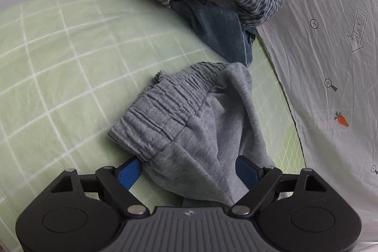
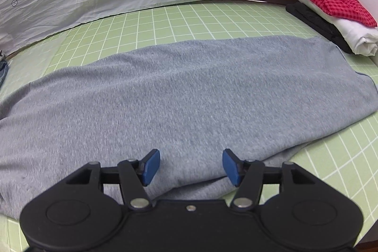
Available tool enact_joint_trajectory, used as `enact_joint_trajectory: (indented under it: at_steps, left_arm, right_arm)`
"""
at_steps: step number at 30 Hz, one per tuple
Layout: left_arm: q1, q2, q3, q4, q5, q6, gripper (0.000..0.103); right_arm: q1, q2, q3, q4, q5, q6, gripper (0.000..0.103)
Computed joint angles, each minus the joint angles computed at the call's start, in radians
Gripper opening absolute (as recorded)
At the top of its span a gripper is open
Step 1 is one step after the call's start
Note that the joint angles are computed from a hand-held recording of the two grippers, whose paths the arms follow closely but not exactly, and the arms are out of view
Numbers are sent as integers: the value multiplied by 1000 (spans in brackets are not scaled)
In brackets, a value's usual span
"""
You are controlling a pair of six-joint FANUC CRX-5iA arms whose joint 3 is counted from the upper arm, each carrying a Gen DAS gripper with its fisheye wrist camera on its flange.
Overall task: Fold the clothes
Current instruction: 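Grasp the sweatpants waistband with the left gripper and lift it, then lay the grey sweatpants onto the sweatshirt and open the left gripper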
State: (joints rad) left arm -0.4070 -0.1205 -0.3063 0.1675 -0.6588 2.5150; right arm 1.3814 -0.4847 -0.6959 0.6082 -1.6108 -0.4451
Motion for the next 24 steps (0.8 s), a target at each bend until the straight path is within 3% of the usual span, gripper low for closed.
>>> enact_joint_trajectory:
  at_steps: [2,3,4,6,7,10,11,12,14,15,18,20,22,24]
  left_arm:
    - [7,12,8,-6,9,-15,84]
    - [8,19,21,-25,1,-11,72]
    - [11,27,32,-36,-10,-20,44]
    - [24,21,24,-35,-10,-47,18]
    - [29,-5,-4,-33,34,-60,16]
    - [36,-127,-135,-14,261,-119,15]
    - [30,-168,-158,-56,311,-97,15]
    - [22,-191,-153,-133,308,-33,15]
    - [-1,-203,-110,-273,213,107,16]
    - [-3,-195,-95,-289,151,138,17]
    - [38,-202,-140,-168,81,130,21]
    - [48,-212,-155,-152,60,152,31]
    - [45,-219,-160,-169,56,191,51]
    - [45,-223,-168,-174,67,217,61]
  right_arm:
    - [-14,30,19,-13,13,-3,60]
    - [-19,42,26,-18,18,-2,60]
    - [-25,53,33,-22,23,0,60]
    - [-39,72,45,-26,33,7,60]
    - [-43,78,49,-26,34,8,60]
    - [-56,94,61,-29,36,17,60]
    - [-58,95,62,-29,38,23,60]
    - [-60,95,62,-28,40,29,61]
    - [-58,93,61,-26,44,47,65]
    - [-57,92,59,-25,46,57,66]
    - [-55,88,57,-23,49,86,69]
    - [-53,78,51,-24,48,97,69]
    - [-49,67,44,-25,48,101,71]
    - [-47,53,35,-26,49,99,74]
